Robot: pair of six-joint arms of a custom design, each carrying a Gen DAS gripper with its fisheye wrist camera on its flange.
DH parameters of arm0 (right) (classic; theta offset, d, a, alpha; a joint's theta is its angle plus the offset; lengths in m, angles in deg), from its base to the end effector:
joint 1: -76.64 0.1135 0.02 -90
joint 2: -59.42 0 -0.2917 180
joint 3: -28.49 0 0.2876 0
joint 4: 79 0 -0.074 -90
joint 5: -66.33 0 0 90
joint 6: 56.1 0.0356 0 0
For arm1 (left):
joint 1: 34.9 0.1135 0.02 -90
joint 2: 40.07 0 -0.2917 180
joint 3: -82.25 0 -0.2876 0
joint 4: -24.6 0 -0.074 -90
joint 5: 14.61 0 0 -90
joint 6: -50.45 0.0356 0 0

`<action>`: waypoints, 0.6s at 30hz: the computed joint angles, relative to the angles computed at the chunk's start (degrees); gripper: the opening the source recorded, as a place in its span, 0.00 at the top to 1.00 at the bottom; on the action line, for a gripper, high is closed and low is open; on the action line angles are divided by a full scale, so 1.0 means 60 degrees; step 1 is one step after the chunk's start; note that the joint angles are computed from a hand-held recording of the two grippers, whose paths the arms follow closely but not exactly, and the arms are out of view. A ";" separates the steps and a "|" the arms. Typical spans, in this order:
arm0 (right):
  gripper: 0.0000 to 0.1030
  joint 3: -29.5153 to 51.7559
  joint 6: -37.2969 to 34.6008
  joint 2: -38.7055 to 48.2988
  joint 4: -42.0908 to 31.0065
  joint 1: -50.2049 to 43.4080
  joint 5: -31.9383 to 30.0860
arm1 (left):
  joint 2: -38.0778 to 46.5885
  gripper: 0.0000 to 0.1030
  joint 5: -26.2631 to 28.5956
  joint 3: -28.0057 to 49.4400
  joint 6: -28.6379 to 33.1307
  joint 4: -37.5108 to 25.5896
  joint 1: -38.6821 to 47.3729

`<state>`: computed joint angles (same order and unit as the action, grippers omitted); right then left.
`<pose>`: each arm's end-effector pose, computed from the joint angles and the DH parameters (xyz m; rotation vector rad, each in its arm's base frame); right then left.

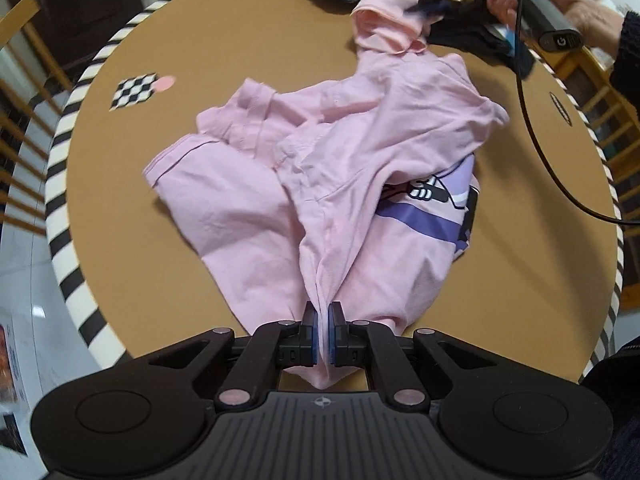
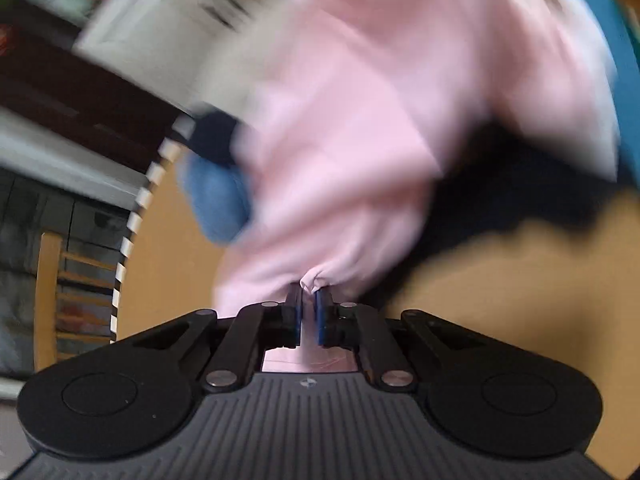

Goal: Fold clothes

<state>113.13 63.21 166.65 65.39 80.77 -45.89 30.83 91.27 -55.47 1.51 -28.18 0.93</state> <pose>0.4262 0.0443 0.1907 0.4300 2.6010 0.7107 0.1623 0.1052 0.1444 0.1597 2.8429 -0.1779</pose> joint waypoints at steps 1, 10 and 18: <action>0.94 0.0260 -0.0082 -0.0118 0.0252 0.0062 0.0088 | -0.0100 0.94 -0.0036 -0.0066 -0.0003 -0.0002 0.0105; 0.82 0.3147 -0.0805 0.0944 0.0088 0.0398 0.1615 | -0.0705 0.93 -0.0456 -0.0106 -0.0082 -0.0381 0.0702; 0.63 -0.0519 -0.4034 -0.1449 -0.0158 -0.0075 -0.0214 | -0.2268 0.56 -0.0019 0.0528 0.2017 -0.0638 0.1033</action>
<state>110.01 39.01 157.96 64.44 80.32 -47.18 17.22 91.15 -52.30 13.61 -32.01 7.13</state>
